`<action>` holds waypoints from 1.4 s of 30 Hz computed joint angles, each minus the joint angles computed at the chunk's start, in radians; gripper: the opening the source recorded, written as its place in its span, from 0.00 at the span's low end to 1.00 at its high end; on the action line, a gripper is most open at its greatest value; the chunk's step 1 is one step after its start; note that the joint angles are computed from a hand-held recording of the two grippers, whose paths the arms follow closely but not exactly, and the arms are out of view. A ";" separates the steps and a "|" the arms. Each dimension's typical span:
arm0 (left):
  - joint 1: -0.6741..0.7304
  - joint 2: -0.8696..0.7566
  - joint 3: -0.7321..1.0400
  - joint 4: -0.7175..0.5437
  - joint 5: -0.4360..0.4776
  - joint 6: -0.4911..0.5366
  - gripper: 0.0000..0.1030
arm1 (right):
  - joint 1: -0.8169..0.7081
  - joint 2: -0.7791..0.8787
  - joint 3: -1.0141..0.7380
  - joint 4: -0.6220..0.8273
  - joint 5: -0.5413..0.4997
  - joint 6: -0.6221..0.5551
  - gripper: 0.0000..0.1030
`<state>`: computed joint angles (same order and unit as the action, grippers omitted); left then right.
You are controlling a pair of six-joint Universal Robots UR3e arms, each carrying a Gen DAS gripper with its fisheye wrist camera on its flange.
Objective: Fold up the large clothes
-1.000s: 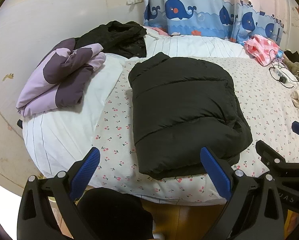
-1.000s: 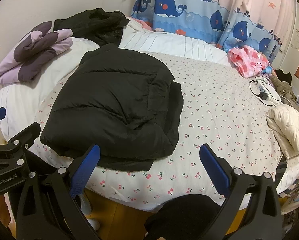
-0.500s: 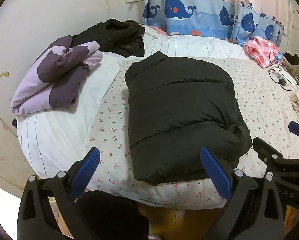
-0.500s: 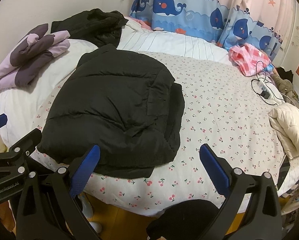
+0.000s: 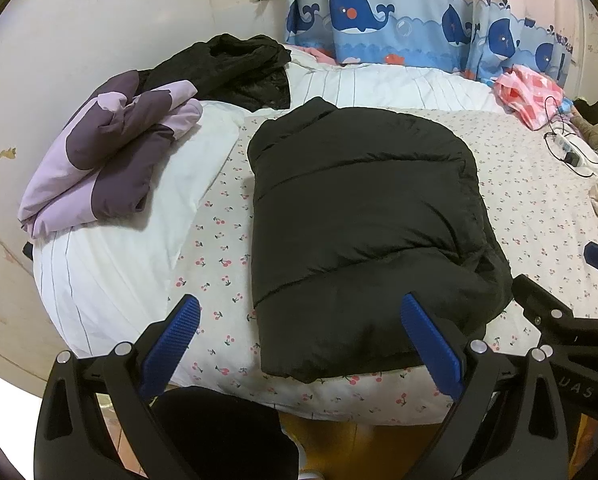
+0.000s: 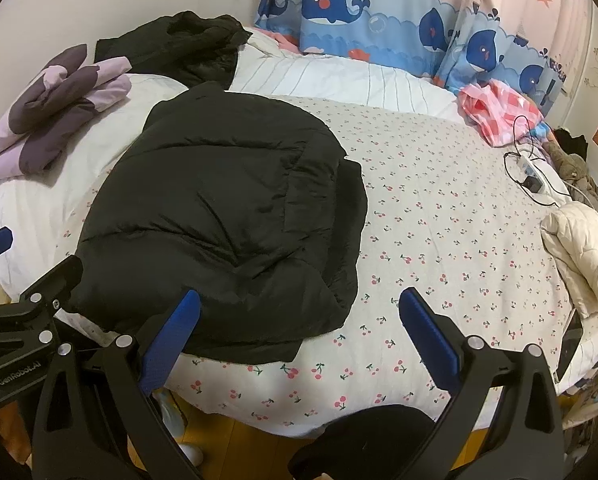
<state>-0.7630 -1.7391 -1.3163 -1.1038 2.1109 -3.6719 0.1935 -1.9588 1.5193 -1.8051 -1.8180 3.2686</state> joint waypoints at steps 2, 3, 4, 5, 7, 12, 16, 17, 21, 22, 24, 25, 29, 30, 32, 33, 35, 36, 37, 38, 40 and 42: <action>0.003 -0.003 0.001 0.004 -0.003 0.004 0.93 | -0.010 -0.001 0.002 -0.002 0.006 -0.007 0.93; 0.005 -0.005 0.003 0.004 -0.005 0.005 0.93 | -0.012 0.000 0.002 -0.003 0.005 -0.008 0.93; 0.006 -0.009 0.007 0.003 -0.005 0.006 0.93 | -0.014 0.002 0.002 -0.004 0.006 -0.010 0.93; 0.008 -0.011 0.008 0.004 -0.007 0.008 0.93 | -0.018 0.003 0.003 -0.005 0.008 -0.013 0.93; 0.012 -0.015 0.010 0.007 -0.011 0.012 0.93 | -0.024 0.006 0.004 -0.008 0.010 -0.018 0.93; 0.017 -0.022 0.017 0.006 -0.017 0.012 0.93 | -0.029 0.006 0.006 -0.009 0.013 -0.021 0.93; 0.019 -0.022 0.018 0.008 -0.020 0.014 0.93 | -0.032 0.006 0.006 -0.009 0.014 -0.023 0.93; 0.019 -0.022 0.018 0.008 -0.020 0.014 0.93 | -0.031 0.006 0.006 -0.010 0.013 -0.023 0.93; 0.022 -0.020 0.012 0.014 -0.021 0.014 0.93 | -0.028 0.007 0.005 -0.011 0.011 -0.023 0.93; 0.021 -0.018 0.010 0.014 -0.019 0.012 0.93 | -0.024 0.007 0.004 -0.011 0.007 -0.020 0.93; 0.017 -0.013 0.006 0.013 -0.013 0.007 0.93 | -0.015 0.007 0.001 -0.010 0.001 -0.015 0.93; 0.014 -0.008 0.002 0.011 -0.010 0.003 0.93 | -0.010 0.008 -0.002 -0.009 -0.004 -0.011 0.93; 0.007 0.007 -0.012 0.011 -0.002 -0.007 0.93 | 0.024 0.016 -0.016 -0.002 -0.028 0.012 0.93; 0.005 0.010 -0.014 0.011 -0.001 -0.010 0.93 | 0.025 0.015 -0.017 -0.001 -0.029 0.012 0.93; 0.002 0.016 -0.018 0.009 0.002 -0.013 0.93 | 0.037 0.015 -0.021 0.005 -0.038 0.020 0.93; 0.001 0.019 -0.020 0.009 0.003 -0.014 0.93 | 0.038 0.017 -0.021 0.004 -0.039 0.020 0.93; -0.001 0.024 -0.023 0.009 0.004 -0.016 0.93 | 0.054 0.019 -0.024 0.006 -0.050 0.033 0.93; -0.002 0.029 -0.027 0.009 0.005 -0.017 0.93 | 0.058 0.019 -0.026 0.009 -0.053 0.035 0.93; -0.003 0.031 -0.028 0.008 0.007 -0.019 0.93 | 0.069 0.022 -0.031 0.012 -0.061 0.042 0.93; -0.003 0.034 -0.030 0.008 0.008 -0.020 0.93 | 0.073 0.023 -0.033 0.015 -0.064 0.044 0.93; -0.004 0.040 -0.035 0.007 0.008 -0.023 0.93 | 0.084 0.024 -0.035 0.019 -0.070 0.052 0.93; -0.002 0.044 -0.036 0.005 0.009 -0.023 0.93 | 0.095 0.027 -0.039 0.022 -0.077 0.057 0.93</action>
<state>-0.7651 -1.6950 -1.3520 -1.0985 2.1200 -3.6949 0.2889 -1.9320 1.4802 -1.7831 -1.8953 3.3258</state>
